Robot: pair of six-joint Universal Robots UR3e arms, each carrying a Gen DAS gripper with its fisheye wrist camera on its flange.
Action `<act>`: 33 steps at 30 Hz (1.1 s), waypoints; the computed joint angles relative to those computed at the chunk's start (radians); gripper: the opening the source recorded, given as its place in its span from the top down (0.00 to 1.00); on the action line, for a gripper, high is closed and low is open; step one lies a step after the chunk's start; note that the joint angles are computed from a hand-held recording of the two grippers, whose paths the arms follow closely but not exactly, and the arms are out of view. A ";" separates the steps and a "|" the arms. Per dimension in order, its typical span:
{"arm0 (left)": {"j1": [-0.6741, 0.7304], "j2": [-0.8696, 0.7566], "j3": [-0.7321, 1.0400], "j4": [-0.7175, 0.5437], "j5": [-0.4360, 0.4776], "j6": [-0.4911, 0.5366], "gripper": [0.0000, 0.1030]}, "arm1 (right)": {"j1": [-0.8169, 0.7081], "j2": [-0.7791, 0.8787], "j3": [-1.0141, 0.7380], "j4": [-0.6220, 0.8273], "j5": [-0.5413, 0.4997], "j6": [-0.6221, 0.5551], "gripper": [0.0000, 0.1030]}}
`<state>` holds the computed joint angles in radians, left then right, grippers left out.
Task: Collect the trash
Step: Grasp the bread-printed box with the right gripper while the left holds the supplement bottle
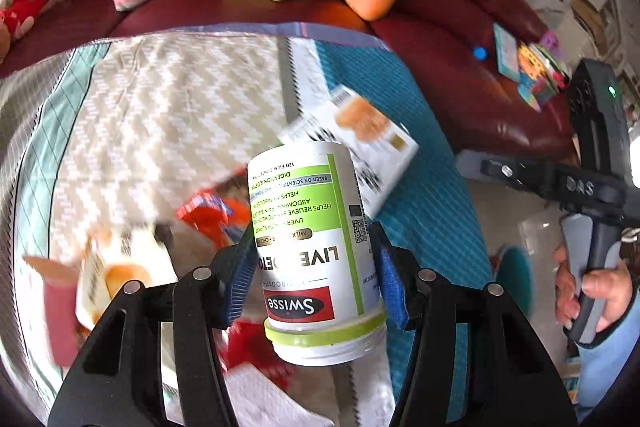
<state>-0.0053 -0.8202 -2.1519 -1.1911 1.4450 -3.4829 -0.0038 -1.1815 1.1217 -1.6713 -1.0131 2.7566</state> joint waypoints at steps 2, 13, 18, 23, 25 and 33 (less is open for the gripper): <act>0.102 0.027 -0.016 -0.035 -0.057 0.076 0.46 | 0.025 0.112 -0.148 0.055 0.026 0.006 0.50; 0.216 -0.038 -0.120 0.040 -0.119 0.156 0.46 | 0.101 0.443 -0.555 0.212 0.040 -0.023 0.51; 0.205 -0.031 -0.143 0.057 -0.116 0.156 0.47 | 0.090 0.297 -0.321 0.158 0.095 -0.076 0.73; 0.209 0.030 -0.161 0.017 -0.129 0.162 0.47 | 0.063 0.160 -0.177 0.236 0.181 -0.162 0.90; 0.227 0.072 -0.170 -0.022 -0.137 0.177 0.47 | 0.073 0.141 -0.148 0.237 0.176 -0.159 0.90; 0.277 0.246 -0.137 -0.220 -0.140 0.203 0.47 | 0.062 -0.120 0.195 0.013 0.221 -0.064 0.99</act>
